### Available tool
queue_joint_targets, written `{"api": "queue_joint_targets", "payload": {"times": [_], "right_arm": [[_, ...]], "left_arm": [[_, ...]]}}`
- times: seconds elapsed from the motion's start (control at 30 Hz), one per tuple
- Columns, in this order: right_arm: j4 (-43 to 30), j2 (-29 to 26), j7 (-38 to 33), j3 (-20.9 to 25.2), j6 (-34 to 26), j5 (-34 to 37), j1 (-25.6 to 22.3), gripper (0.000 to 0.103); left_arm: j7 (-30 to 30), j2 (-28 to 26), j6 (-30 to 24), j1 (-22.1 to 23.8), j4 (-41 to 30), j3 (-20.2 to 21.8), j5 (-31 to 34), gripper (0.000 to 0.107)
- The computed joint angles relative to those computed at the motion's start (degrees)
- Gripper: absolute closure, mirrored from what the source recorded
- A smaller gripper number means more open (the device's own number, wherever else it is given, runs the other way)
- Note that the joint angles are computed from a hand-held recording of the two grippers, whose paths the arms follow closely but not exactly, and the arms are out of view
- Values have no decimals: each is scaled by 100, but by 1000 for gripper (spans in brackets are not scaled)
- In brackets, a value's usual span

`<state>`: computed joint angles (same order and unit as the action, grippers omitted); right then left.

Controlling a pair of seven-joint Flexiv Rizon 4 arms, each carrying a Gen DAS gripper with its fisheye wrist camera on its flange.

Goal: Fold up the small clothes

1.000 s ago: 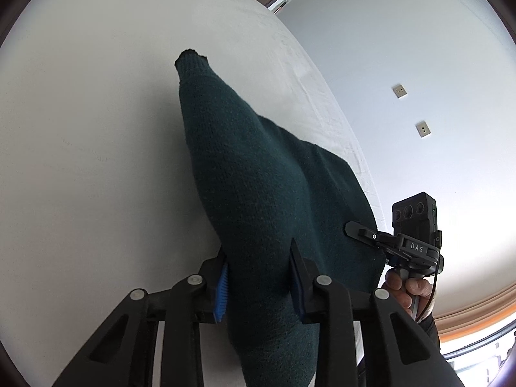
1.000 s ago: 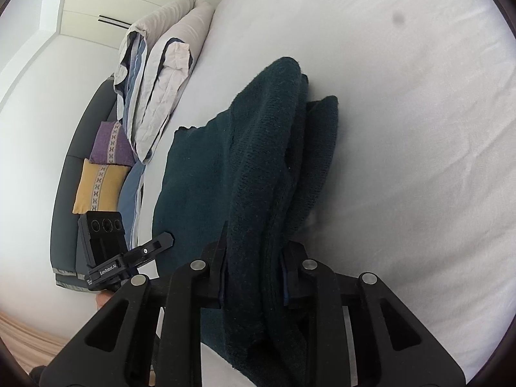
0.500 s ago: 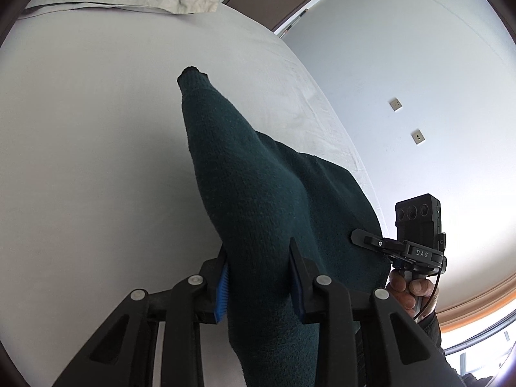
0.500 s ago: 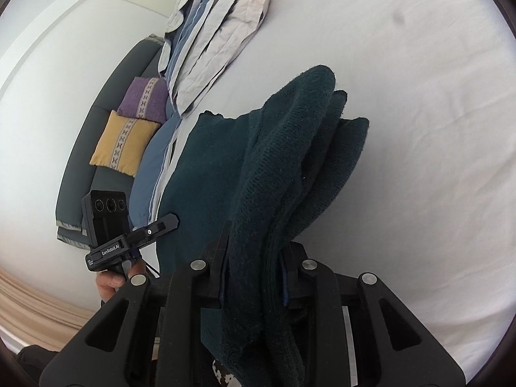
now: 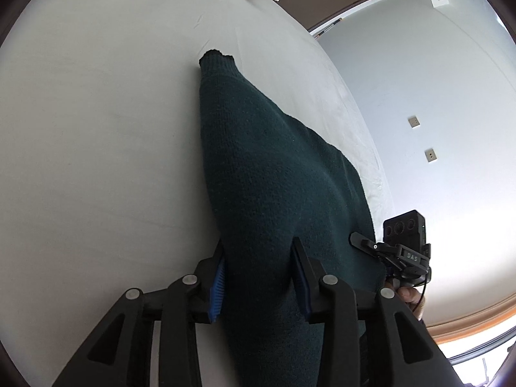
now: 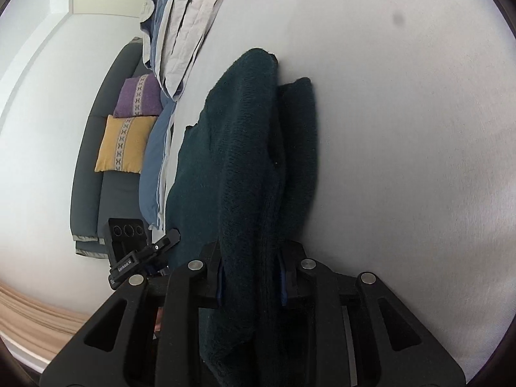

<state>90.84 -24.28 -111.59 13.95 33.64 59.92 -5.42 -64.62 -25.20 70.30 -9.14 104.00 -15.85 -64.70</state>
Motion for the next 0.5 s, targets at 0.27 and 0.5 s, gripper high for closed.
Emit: {"api": "queue_joint_targets", "payload": {"times": [0.27, 0.5], "right_arm": [[27, 193, 562, -98, 563, -488, 324, 69], [260, 876, -51, -77, 198, 604, -359, 62]], "left_arm": [[2, 9, 439, -71, 151, 40, 13, 58], [-125, 619, 1181, -166, 672, 72, 494, 60]]}}
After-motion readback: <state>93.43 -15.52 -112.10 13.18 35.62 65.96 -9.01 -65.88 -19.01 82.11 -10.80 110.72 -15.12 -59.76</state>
